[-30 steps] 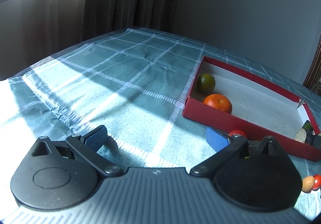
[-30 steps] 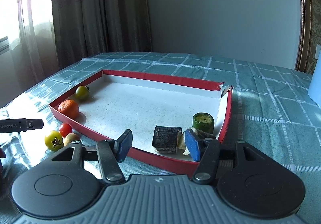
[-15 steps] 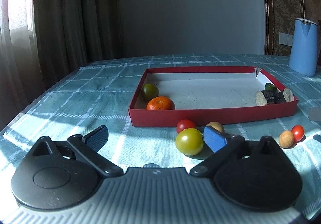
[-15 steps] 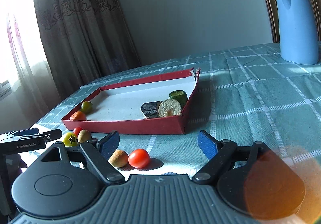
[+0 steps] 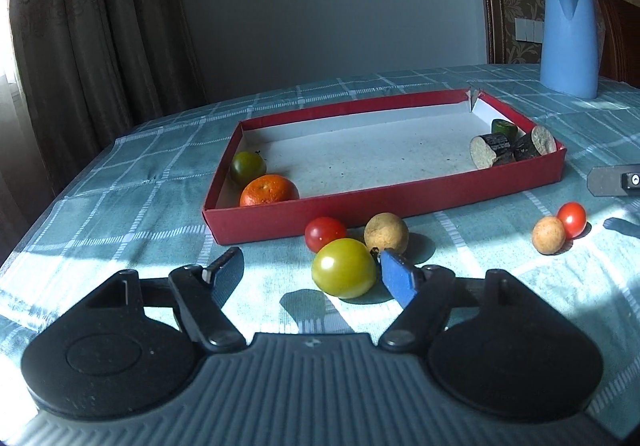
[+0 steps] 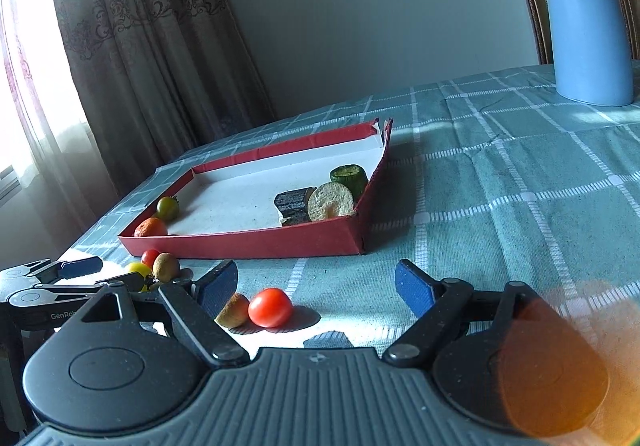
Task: Organize fruits
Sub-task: 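Reach the left gripper to the yellow-green tomato and close on it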
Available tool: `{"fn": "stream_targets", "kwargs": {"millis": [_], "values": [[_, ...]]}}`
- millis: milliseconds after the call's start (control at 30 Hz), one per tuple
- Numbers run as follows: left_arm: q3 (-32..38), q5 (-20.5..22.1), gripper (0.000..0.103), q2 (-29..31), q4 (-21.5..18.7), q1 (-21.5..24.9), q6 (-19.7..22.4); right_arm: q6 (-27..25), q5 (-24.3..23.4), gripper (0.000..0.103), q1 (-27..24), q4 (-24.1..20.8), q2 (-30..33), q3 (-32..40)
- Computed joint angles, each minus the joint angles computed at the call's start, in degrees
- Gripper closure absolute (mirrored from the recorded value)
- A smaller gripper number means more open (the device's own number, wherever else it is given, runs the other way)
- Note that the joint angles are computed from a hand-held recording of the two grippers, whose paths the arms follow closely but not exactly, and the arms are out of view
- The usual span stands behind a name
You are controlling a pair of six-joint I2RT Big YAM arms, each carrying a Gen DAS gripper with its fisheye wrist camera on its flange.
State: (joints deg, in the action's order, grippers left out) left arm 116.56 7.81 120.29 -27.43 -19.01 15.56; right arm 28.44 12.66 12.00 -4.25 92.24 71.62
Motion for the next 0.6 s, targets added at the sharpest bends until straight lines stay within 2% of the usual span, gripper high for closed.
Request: {"fn": "stream_targets", "kwargs": {"millis": [67,333,433,600], "values": [[1.4,-0.1,0.038,0.7,-1.9,-0.1,0.8,-0.1,0.0,0.017,0.0,0.0,0.0,0.0],[4.1,-0.2,0.039,2.1,-4.7,-0.4,1.1,-0.1,-0.2,0.017,0.0,-0.8,0.3,0.5],[6.6,0.3,0.047,3.4,-6.9,-0.6,0.2,0.0,-0.2,0.017,0.0,-2.1,0.6,1.1],[7.6,0.7,0.048,4.0,-7.8,-0.8,-0.4,1.0,1.3,0.017,0.2,-4.6,1.2,2.4]]}}
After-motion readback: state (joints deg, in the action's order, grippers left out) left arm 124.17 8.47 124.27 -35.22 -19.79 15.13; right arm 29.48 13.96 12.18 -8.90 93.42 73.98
